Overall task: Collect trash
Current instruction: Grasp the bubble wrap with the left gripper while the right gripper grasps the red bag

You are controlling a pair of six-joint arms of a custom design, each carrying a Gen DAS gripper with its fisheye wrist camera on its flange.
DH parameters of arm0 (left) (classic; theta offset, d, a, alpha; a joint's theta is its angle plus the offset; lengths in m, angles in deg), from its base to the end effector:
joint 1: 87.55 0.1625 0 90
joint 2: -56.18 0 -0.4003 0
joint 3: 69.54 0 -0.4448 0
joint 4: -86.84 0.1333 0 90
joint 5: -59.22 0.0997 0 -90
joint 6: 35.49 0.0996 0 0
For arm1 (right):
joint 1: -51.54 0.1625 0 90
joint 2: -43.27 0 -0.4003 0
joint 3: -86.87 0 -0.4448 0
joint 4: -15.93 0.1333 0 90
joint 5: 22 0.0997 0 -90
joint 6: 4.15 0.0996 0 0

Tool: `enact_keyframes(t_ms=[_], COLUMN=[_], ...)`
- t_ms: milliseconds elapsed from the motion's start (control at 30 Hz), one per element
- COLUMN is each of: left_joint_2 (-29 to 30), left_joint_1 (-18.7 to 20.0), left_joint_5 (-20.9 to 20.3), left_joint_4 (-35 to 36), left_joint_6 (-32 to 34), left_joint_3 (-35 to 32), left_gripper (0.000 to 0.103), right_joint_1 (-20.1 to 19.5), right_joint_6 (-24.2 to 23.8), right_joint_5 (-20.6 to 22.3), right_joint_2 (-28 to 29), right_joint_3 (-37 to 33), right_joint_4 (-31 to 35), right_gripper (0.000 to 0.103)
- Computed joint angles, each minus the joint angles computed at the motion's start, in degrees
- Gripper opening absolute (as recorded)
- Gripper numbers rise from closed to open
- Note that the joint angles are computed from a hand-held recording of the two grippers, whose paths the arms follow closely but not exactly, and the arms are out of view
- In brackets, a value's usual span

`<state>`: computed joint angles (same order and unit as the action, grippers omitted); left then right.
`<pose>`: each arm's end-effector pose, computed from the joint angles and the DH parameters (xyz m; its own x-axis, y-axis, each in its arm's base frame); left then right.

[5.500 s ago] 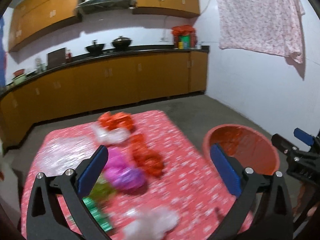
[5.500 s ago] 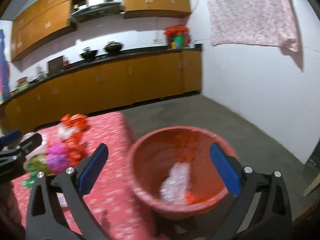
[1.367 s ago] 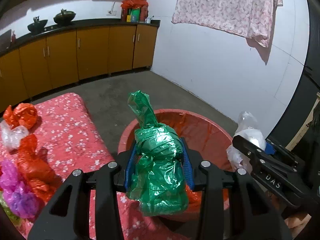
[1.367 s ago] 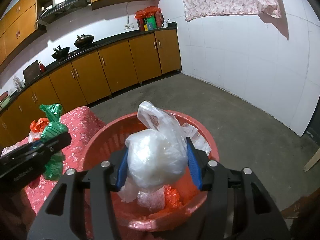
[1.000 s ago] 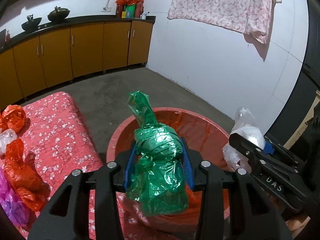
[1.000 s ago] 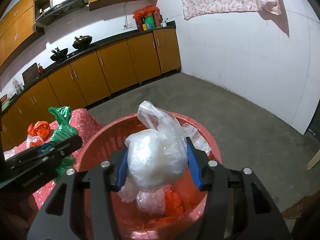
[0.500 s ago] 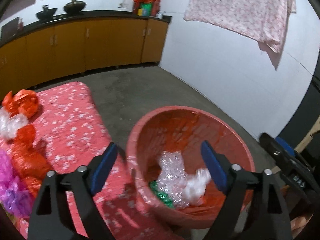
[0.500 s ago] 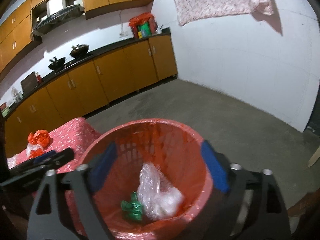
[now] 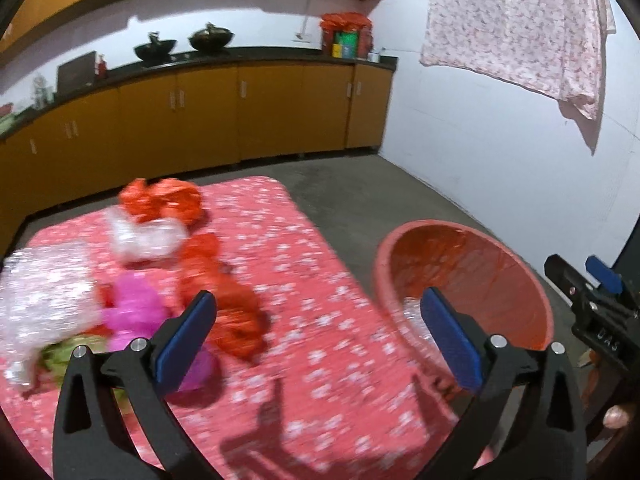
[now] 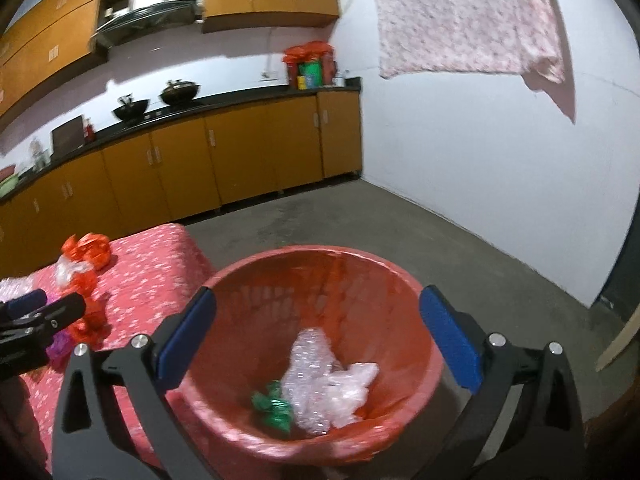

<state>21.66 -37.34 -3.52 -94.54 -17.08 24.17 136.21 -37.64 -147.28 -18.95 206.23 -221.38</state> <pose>-0.3036 -0.6441 -0.0145 -0.6252 0.5673 -0.5360 0.7789 0.4965 -0.3830 0.0282 -0.5138 0.2430 -0.6330 0.5445 0.5504 -0.4191 0.3567 -0.8349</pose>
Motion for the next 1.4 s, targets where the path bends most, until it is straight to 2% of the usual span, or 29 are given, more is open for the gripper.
enact_keyframes(t_ms=[167,300,467,567,800,1000,1100,1200,1400], left_joint_2=[-4.2,-7.3,-9.4,-9.9,-9.1,-7.3,-6.1,-5.6,-6.6], left_joint_1=[1.4,3.4,6.3,8.0,10.5,11.7,12.4,13.1,13.5], left_joint_5=[3.3,6.0,9.9,11.5,11.8,9.9,9.6,9.5,6.6], left_joint_4=[-4.8,-7.7,-10.4,-9.9,-8.2,-5.3,-1.5,1.9,2.0], left_joint_6=[2.6,3.8,5.2,3.9,3.3,4.4,2.5,0.7,1.4], left_joint_3=[4.0,5.8,5.6,4.7,1.5,-2.0,-4.5,-5.8,-4.0], left_gripper=[0.101,0.101,0.101,0.101,0.101,0.101,0.101,0.101,0.099], right_joint_1=[2.9,5.0,7.2,8.0,8.7,8.5,7.9,7.2,6.2], right_joint_6=[-0.5,0.7,1.2,2.3,4.6,4.6,5.4,7.3,10.3], right_joint_5=[0.2,0.7,0.9,1.5,1.6,0.4,0.4,2.3,4.9], right_joint_2=[2.5,5.1,9.5,12.1,19.0,22.7,23.3,22.5,20.7], right_joint_3=[-2.1,-4.6,-9.2,-12.7,-23.4,-29.8,-31.1,-30.3,-28.5], right_joint_4=[2.8,7.7,14.0,18.8,29.7,37.3,41.5,44.1,46.8], right_gripper=[0.099,0.099,0.099,0.099,0.098,0.097,0.089,0.081,0.059])
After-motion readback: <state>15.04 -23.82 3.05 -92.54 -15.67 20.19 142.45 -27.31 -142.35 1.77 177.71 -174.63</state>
